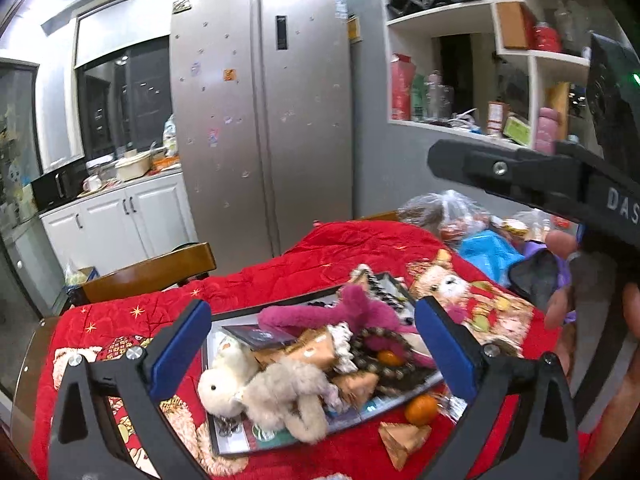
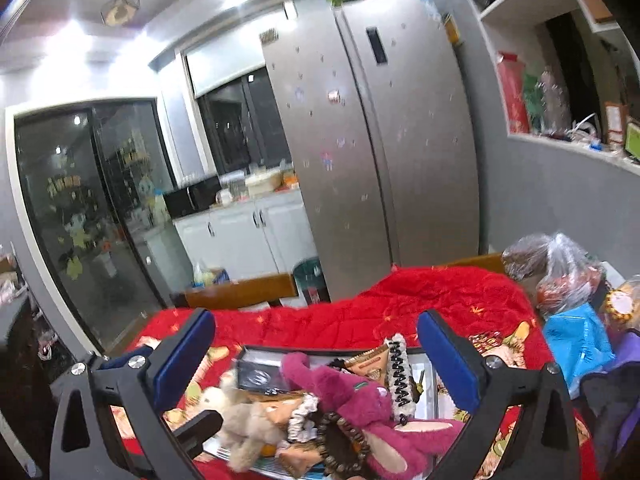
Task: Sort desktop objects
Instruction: 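Withdraw both open tools up and away from the black tray, then grasp a second brown triangular packet with the right tool while the left tool grasps the blue scrunchie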
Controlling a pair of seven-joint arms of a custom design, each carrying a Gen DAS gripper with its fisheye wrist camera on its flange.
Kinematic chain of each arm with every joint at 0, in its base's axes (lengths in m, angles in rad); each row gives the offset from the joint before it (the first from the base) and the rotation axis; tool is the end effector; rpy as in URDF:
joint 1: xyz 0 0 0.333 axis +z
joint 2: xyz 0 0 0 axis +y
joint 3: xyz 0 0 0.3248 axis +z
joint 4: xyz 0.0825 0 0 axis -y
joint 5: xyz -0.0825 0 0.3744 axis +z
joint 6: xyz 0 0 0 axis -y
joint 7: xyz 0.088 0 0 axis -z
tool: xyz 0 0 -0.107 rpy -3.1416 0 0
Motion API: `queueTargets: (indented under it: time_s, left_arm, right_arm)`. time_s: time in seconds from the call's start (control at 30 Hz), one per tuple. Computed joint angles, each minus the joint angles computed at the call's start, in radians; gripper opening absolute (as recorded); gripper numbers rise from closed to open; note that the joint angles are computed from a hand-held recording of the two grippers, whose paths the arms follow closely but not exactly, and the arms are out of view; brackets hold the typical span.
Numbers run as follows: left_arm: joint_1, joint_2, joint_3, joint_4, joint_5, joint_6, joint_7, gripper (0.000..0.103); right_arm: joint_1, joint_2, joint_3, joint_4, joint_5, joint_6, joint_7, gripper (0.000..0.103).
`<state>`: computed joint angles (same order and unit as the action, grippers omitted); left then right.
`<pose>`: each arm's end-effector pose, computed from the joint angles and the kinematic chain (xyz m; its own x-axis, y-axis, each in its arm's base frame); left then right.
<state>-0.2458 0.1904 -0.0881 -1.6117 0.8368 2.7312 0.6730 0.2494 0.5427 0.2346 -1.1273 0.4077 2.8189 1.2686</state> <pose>0.6173 -0.2377 0.6259 -0.0193 -0.9991 -0.0385 -0.4742 0.0430 -0.8794 0.6989 0.2741 0.6504 0.4965 -0.8328 -0.2449 -0.4309 0.0084 -0.9024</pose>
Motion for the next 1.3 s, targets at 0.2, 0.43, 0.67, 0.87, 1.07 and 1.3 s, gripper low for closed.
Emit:
queueTargets:
  time_s: [0.2,0.43,0.67,0.87,1.07,1.3]
  left_arm:
    - [0.018,-0.168,-0.036,-0.164,0.154,0.014,-0.172,0.103]
    - [0.079,-0.294,-0.123,-0.317,0.195,-0.038,-0.274,0.103]
    - [0.127,-0.316,-0.143,-0.446,0.115,-0.003,-0.316,0.103]
    - [0.145,-0.277,-0.148,-0.486,0.084,-0.015,-0.317,0.103]
    - [0.121,-0.21,-0.123,-0.479,-0.011,-0.012,-0.256,0.103]
    - [0.078,-0.154,-0.107,-0.443,-0.012,-0.08,-0.213,0.103]
  right_arm:
    - [-0.111,-0.202,0.134,-0.315,0.199,0.207,-0.232,0.103]
    - [-0.054,-0.312,0.02,-0.437,0.164,0.069,-0.2,0.103]
    - [-0.033,-0.398,0.054,-0.621,0.455,0.216,-0.498,0.103]
    - [-0.021,-0.384,0.059,-0.65,0.741,0.254,-0.705,0.103]
    - [0.032,-0.315,-0.029,-0.644,0.488,0.075,-0.464,0.103]
    - [0.072,-0.247,-0.069,-0.618,0.19,-0.003,-0.239,0.103]
